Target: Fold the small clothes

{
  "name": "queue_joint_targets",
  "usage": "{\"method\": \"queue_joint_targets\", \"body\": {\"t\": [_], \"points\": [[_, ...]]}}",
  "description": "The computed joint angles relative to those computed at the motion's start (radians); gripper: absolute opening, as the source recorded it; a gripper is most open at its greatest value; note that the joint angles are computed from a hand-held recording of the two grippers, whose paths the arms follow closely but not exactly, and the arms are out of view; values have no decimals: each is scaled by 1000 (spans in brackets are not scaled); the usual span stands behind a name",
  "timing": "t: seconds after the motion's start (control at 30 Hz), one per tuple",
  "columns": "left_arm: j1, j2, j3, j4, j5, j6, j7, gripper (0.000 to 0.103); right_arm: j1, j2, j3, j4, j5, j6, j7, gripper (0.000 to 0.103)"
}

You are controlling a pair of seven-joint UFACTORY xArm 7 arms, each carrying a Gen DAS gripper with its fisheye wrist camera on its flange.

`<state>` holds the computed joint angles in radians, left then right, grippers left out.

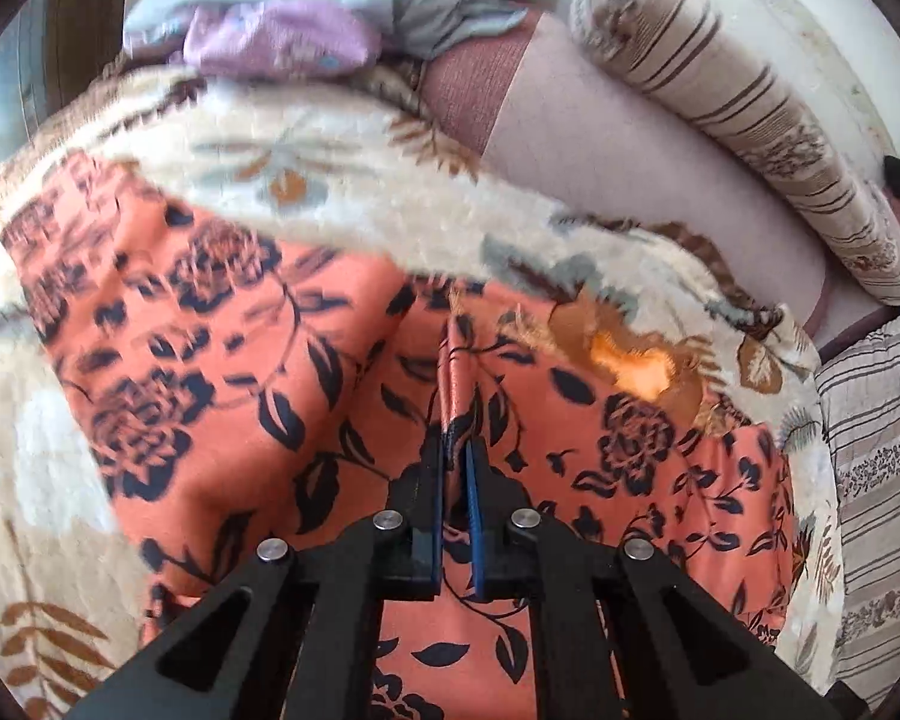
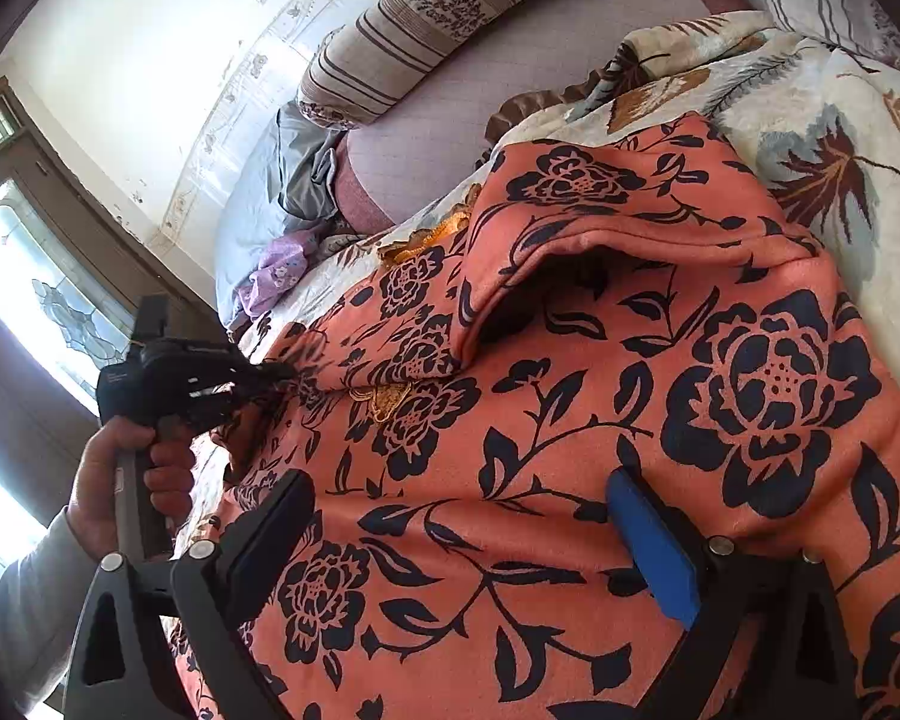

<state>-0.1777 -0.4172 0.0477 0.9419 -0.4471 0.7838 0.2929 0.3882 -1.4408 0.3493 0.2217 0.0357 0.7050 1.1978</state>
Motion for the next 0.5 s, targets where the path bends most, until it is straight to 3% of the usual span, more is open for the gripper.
{"method": "queue_joint_targets", "body": {"t": [0.07,0.13,0.27,0.3,0.4,0.5], "points": [[-2,-98,10,-50,-18,-41,21,7,0,0,0,0,-1,0,0,99],[-2,-127,23,-75,0,-1,22,7,-1,4,1,2,-2,0,0,99],[90,-67,-16,-140,130,57,-81,7,1,8,-3,4,-1,-3,-1,100],[75,-60,16,-160,106,47,-71,9,0,10,-6,6,1,-4,-1,100],[71,-95,27,-183,104,27,-23,10,-2,91,-58,76,8,55,-48,100],[70,-94,37,-180,96,42,-12,10,-49,97,-114,106,28,-5,-71,100]]}}
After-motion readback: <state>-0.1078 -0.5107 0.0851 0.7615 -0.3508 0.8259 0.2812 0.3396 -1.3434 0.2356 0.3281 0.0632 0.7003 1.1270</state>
